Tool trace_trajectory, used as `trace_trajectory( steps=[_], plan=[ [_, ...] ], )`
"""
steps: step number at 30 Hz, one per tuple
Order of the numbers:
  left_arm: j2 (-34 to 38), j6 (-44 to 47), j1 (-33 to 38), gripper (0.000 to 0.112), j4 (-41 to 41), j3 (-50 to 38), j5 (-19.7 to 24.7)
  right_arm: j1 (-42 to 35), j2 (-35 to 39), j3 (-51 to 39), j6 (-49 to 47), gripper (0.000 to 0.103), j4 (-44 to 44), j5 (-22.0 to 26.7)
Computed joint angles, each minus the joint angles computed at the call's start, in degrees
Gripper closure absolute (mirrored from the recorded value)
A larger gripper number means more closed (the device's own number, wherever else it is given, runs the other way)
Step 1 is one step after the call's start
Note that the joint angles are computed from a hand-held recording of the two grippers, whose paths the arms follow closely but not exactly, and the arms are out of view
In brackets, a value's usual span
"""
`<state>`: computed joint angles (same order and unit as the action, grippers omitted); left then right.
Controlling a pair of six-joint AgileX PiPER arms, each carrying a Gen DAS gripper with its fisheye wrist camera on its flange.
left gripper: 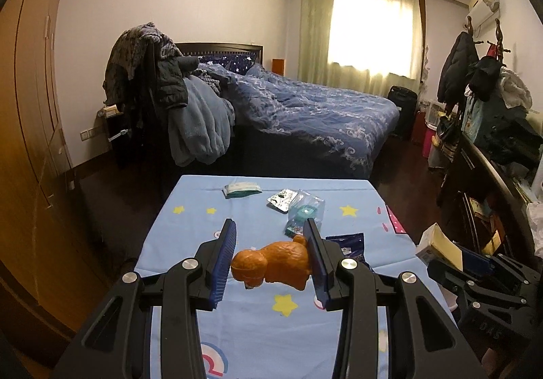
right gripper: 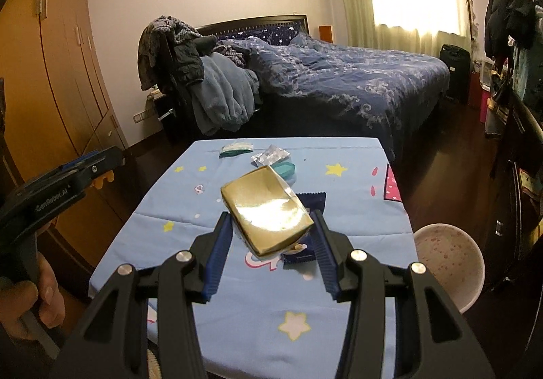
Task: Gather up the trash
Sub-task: 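Lift the orange toy with left tool while right tool lifts the gold box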
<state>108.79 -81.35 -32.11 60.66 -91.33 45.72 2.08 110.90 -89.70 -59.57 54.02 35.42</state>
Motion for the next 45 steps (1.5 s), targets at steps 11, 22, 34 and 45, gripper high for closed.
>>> trace_trajectory(
  steps=[11,22,34,45],
  plan=[
    [-1.06,-1.49,-1.09,0.071,1.71,1.06,0.75,-0.29,-2.23,2.67,-2.59,0.056,2.45,-0.37],
    [-1.79,-2.22,-1.30,0.071,2.02,2.03,0.63,-0.05,-2.64,3.09,-2.62,0.056,2.45,-0.65],
    [-1.71,-1.94,-1.40,0.071,1.75,1.93,0.79,-0.26,-2.26,2.42,-1.53,0.056,1.30,-0.04],
    [-0.99,-2.02,-1.68,0.071,2.17,1.89,0.69,-1.11,-1.40,1.72,-2.07,0.056,1.98,0.45]
  ],
)
